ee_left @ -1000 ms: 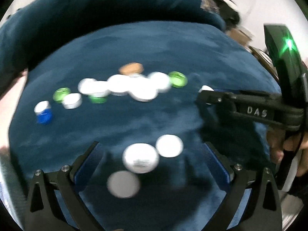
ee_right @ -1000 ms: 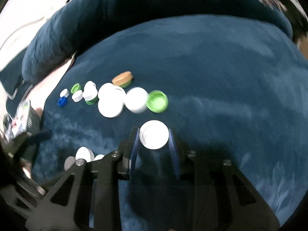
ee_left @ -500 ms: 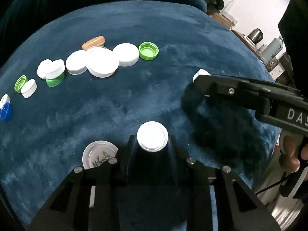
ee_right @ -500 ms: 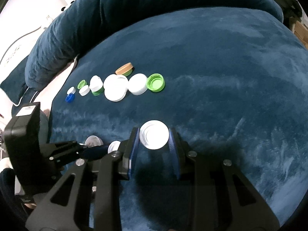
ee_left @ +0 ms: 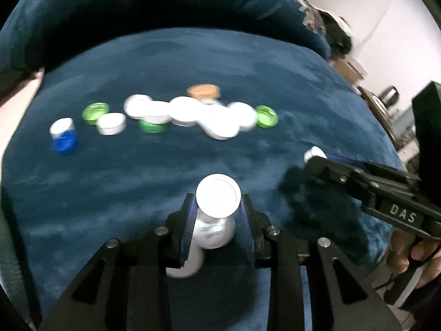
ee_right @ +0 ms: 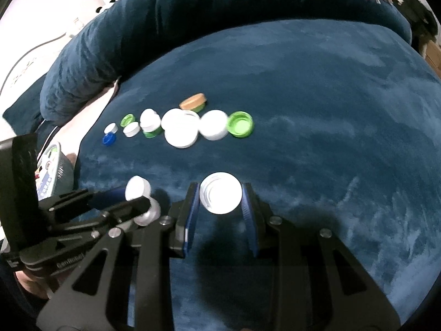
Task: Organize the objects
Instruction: 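Carry both caps over the basket and open both grippers to drop them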
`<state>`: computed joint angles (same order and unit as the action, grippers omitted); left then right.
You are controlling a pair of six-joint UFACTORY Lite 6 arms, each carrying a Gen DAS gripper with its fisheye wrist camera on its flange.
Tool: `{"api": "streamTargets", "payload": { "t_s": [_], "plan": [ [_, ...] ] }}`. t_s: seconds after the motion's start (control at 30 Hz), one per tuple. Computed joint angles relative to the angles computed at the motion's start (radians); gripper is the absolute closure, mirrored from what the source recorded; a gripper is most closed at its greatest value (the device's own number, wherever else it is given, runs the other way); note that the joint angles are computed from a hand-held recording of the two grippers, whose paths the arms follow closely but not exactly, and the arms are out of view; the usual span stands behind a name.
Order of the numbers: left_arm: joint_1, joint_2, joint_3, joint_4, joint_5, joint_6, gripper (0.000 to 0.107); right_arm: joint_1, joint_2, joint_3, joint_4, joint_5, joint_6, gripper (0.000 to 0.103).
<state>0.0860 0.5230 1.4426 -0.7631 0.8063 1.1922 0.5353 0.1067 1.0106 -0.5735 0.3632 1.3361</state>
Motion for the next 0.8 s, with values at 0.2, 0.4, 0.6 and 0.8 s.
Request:
{"api": "streamTargets", "payload": {
  "t_s": [0.2, 0.4, 0.6, 0.8],
  "plan": [
    [0.096, -0.010, 0.038, 0.012, -0.008, -0.026, 0.075, 0.057, 0.103, 0.136, 0.018, 0.026, -0.042, 0.071],
    [0.195, -0.027, 0.081, 0.018, 0.020, -0.013, 0.075, 0.122, 0.225, 0.318, 0.040, 0.066, -0.097, 0.071],
    [0.311, -0.009, 0.164, 0.006, 0.084, -0.002, 0.075, 0.185, 0.370, 0.534, 0.088, 0.125, -0.178, 0.071],
    [0.446, 0.080, 0.379, -0.002, 0.162, -0.046, 0.075, 0.235, 0.557, 0.854, 0.173, 0.222, -0.308, 0.071]
  ]
}}
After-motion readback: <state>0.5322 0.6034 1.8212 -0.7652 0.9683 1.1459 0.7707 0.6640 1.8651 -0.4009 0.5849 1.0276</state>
